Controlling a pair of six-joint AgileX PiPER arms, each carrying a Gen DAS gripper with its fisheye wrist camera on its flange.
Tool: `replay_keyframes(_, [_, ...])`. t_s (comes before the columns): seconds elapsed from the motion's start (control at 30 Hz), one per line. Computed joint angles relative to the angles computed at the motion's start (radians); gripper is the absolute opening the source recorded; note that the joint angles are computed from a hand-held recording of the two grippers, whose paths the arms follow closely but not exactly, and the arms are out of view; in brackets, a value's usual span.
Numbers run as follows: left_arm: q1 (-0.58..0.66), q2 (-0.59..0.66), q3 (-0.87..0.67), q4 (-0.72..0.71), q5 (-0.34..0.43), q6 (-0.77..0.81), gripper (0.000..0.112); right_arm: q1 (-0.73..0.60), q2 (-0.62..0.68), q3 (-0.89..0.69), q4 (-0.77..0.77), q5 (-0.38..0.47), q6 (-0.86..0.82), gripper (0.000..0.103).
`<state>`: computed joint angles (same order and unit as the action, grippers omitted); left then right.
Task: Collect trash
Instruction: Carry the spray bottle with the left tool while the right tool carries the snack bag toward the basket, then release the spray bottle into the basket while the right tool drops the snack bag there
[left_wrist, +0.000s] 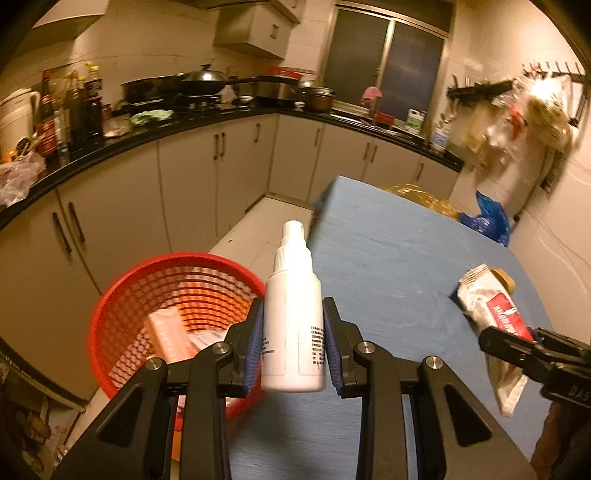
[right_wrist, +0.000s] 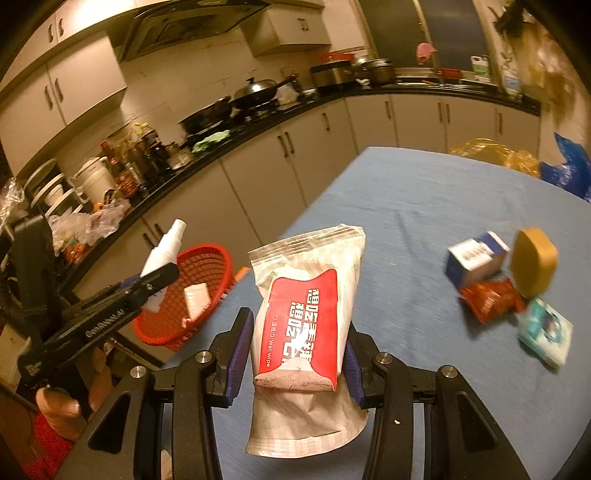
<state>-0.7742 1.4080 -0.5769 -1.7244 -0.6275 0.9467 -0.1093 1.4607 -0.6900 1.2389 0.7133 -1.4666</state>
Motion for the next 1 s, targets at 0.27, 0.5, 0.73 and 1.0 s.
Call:
replay_keyframes(0.27, [0.102, -0.065, 0.113, 0.086, 0.021, -0.129, 0.029, 0.208, 0.019, -0.05, -0.041, -0.109, 0.109, 0.048])
replay_keyframes(0.5, [0.22, -0.123, 0.185, 0.137, 0.111, -0.11, 0.029, 0.323, 0.075, -0.122, -0.046, -0.125, 0.185, 0.048])
replay_keyframes(0.73, [0.329, -0.131, 0.218, 0.191, 0.188, -0.086, 0.029, 0.401, 0.173, -0.246, -0.098, -0.111, 0.316, 0.048])
replay_keyframes(1.0, [0.408, -0.105, 0.244, 0.338, 0.25, -0.206, 0.029, 0.506, 0.298, -0.38, -0.123, -0.111, 0.429, 0.049])
